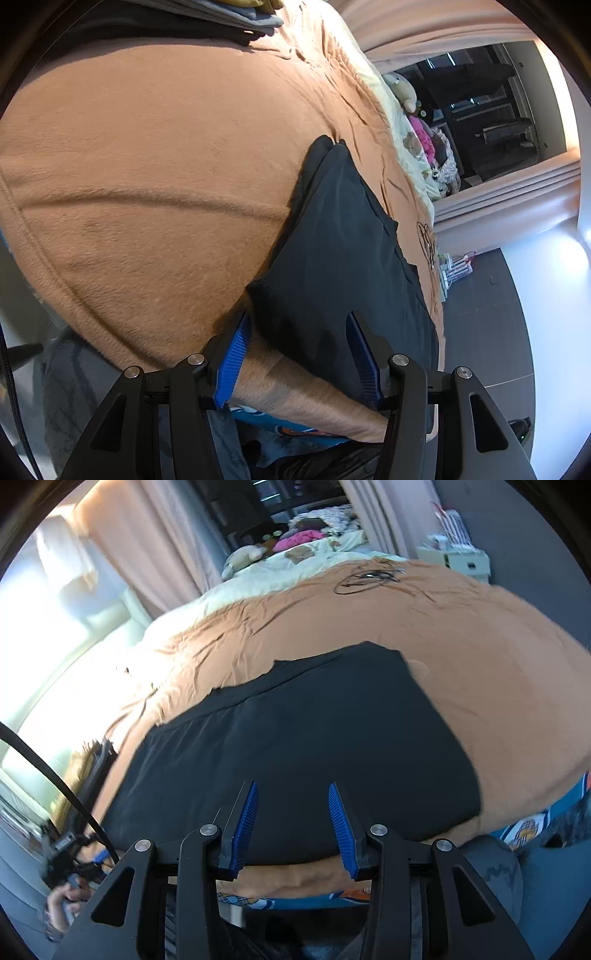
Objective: Fold small clothes
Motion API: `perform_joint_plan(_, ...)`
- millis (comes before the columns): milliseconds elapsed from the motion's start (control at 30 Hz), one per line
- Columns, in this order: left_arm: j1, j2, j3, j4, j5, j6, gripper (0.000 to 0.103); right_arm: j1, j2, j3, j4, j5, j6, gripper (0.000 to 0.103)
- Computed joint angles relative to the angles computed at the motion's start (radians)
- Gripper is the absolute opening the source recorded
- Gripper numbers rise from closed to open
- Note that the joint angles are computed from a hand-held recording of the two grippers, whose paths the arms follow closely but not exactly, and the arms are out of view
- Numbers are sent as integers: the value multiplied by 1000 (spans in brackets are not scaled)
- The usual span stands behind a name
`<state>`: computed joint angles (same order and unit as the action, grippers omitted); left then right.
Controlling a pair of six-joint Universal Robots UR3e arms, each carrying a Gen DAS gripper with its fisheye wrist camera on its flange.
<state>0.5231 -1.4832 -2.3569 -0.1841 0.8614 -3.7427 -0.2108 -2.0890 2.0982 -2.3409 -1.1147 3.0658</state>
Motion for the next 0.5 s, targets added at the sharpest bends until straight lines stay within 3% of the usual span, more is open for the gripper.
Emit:
perform_joint_plan(167,-14,-73,17,80,-14,-38,55,260,216,-114,-140,-185,123,37)
perform_joint_plan(333,-35,-144,64,114,-10,-41,55,337,361,-225,-123,-178,107,37)
perform_joint_plan(400,-39,-156,78,107,-3,-37,48,348,397,-256,-111,-188,89,37)
perform_joint_plan(467,-40,-153,87,72,16,-26,27,380,456,-308,-106,-201,92,37)
perform_joint_plan(500,-33,-149,81,64,14,-21,23,402,470,-323,-101,-223,98,37)
